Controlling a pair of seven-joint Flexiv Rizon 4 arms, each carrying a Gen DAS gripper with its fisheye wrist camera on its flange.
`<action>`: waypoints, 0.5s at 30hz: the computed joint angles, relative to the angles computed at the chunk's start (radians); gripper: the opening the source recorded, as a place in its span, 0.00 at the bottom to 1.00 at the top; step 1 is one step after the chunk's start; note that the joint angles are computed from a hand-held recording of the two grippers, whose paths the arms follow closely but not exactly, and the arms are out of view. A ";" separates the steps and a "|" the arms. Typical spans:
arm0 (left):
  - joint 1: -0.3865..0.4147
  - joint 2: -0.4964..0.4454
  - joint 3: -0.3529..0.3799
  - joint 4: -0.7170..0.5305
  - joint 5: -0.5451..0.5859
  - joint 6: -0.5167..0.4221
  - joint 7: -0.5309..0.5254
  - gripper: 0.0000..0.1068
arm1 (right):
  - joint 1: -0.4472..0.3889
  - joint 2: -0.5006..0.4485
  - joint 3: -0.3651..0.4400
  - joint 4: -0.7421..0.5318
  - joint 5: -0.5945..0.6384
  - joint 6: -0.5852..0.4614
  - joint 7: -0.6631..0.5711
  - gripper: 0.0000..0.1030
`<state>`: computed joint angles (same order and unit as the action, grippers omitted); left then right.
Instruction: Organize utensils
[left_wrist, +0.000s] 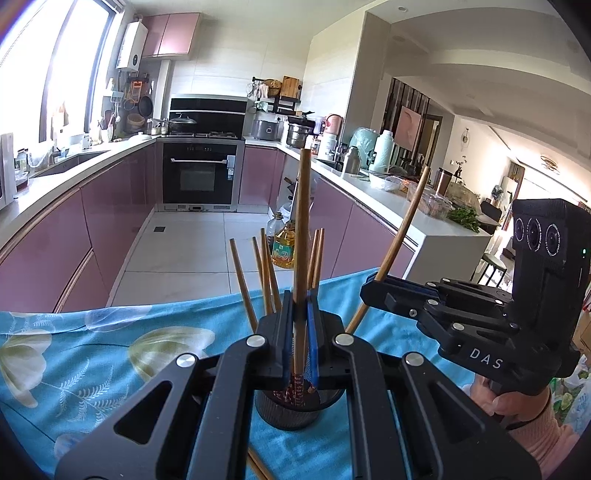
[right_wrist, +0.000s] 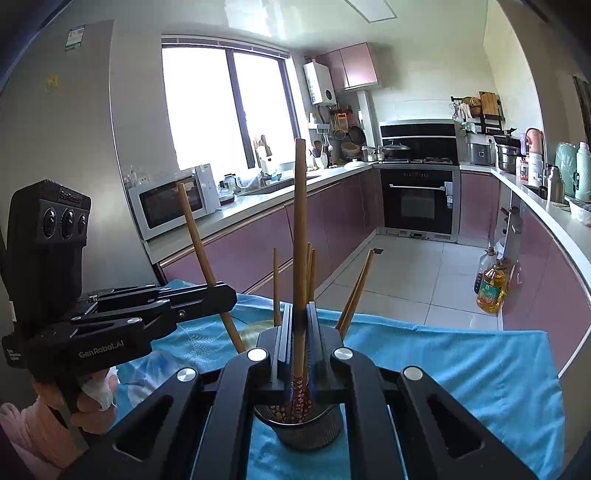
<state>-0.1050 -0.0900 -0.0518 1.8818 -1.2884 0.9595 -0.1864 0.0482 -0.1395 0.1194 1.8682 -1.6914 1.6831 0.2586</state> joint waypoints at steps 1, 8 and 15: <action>0.001 -0.002 0.001 0.001 0.003 -0.001 -0.002 0.07 | 0.004 0.000 -0.001 0.007 0.032 -0.003 -0.030 0.06; 0.019 -0.026 0.000 -0.015 0.033 -0.022 -0.018 0.07 | 0.055 0.008 -0.032 0.052 0.163 -0.016 -0.150 0.06; 0.033 -0.050 -0.009 -0.032 0.066 -0.033 -0.044 0.07 | 0.101 0.015 -0.058 0.086 0.266 -0.028 -0.241 0.06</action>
